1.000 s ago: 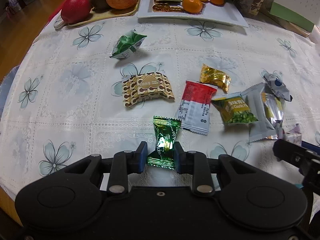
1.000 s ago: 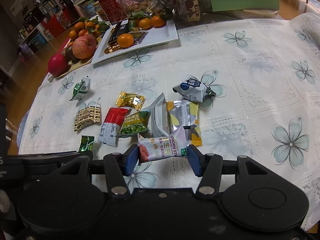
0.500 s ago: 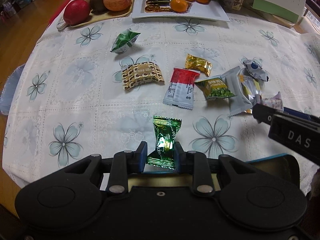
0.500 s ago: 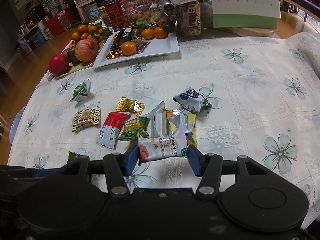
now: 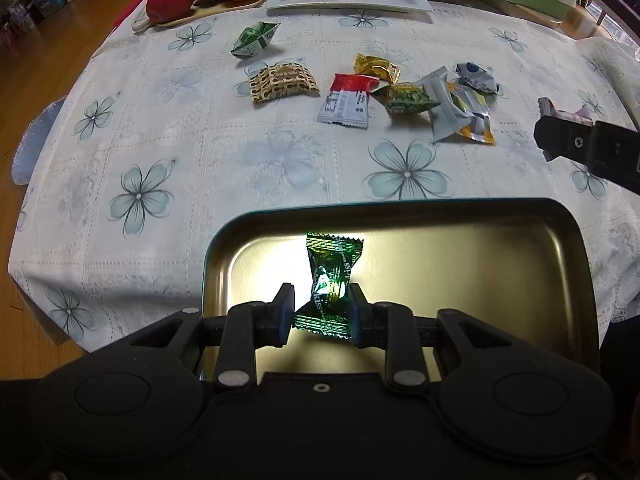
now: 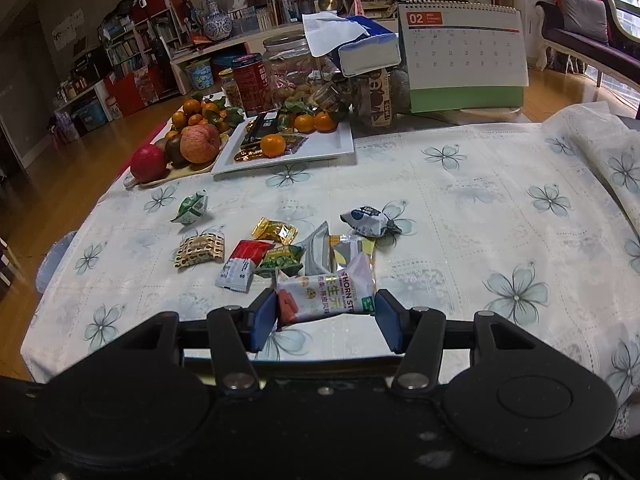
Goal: Organize snacks
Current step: 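Carry the hawthorn bar and green candy over the gold tray with both tools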
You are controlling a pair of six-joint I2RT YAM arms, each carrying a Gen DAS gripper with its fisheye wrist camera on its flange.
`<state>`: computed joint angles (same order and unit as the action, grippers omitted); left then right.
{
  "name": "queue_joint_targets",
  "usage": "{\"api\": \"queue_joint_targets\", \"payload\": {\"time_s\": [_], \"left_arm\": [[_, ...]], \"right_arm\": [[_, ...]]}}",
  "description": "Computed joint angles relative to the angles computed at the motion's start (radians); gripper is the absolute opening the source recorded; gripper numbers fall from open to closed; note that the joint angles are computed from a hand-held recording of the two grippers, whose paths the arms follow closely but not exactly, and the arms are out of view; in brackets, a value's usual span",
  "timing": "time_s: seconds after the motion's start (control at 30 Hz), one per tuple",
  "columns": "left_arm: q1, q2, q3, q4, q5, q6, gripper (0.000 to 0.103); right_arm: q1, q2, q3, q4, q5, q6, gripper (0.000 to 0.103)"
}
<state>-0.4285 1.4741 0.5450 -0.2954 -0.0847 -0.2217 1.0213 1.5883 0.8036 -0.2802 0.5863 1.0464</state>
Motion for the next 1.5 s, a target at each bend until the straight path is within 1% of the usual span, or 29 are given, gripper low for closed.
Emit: {"api": "queue_joint_targets", "payload": {"time_s": [0.17, 0.27, 0.43, 0.57, 0.73, 0.9, 1.03, 1.13, 1.5], "left_arm": [[-0.078, -0.093, -0.111, 0.034, -0.048, -0.066, 0.035], [-0.115, -0.138, -0.157, 0.038, -0.058, -0.097, 0.035], [-0.186, -0.209, -0.216, 0.035, -0.085, -0.153, 0.035], [-0.238, -0.249, -0.255, 0.042, -0.096, -0.189, 0.035], [-0.279, -0.297, -0.300, 0.057, -0.111, -0.221, 0.035], [-0.307, -0.307, -0.310, 0.049, -0.135, -0.258, 0.035], [-0.350, -0.274, -0.306, 0.049, -0.172, -0.296, 0.035], [-0.378, -0.263, -0.297, 0.043, -0.193, -0.304, 0.035], [-0.272, -0.217, -0.283, 0.046, -0.093, -0.270, 0.036]], "right_arm": [[0.166, -0.043, -0.036, -0.116, 0.122, 0.211, 0.057], [0.257, -0.039, -0.039, -0.195, 0.156, 0.350, 0.057], [0.381, -0.013, -0.036, -0.286, 0.149, 0.557, 0.057], [0.453, 0.013, -0.022, -0.334, 0.137, 0.665, 0.057], [0.509, 0.017, -0.022, -0.362, 0.116, 0.749, 0.057], [0.537, 0.019, -0.025, -0.365, 0.104, 0.788, 0.057], [0.536, 0.027, -0.021, -0.349, 0.085, 0.763, 0.057], [0.529, 0.032, -0.019, -0.332, 0.076, 0.734, 0.057], [0.508, 0.050, -0.023, -0.307, 0.038, 0.698, 0.057]]}}
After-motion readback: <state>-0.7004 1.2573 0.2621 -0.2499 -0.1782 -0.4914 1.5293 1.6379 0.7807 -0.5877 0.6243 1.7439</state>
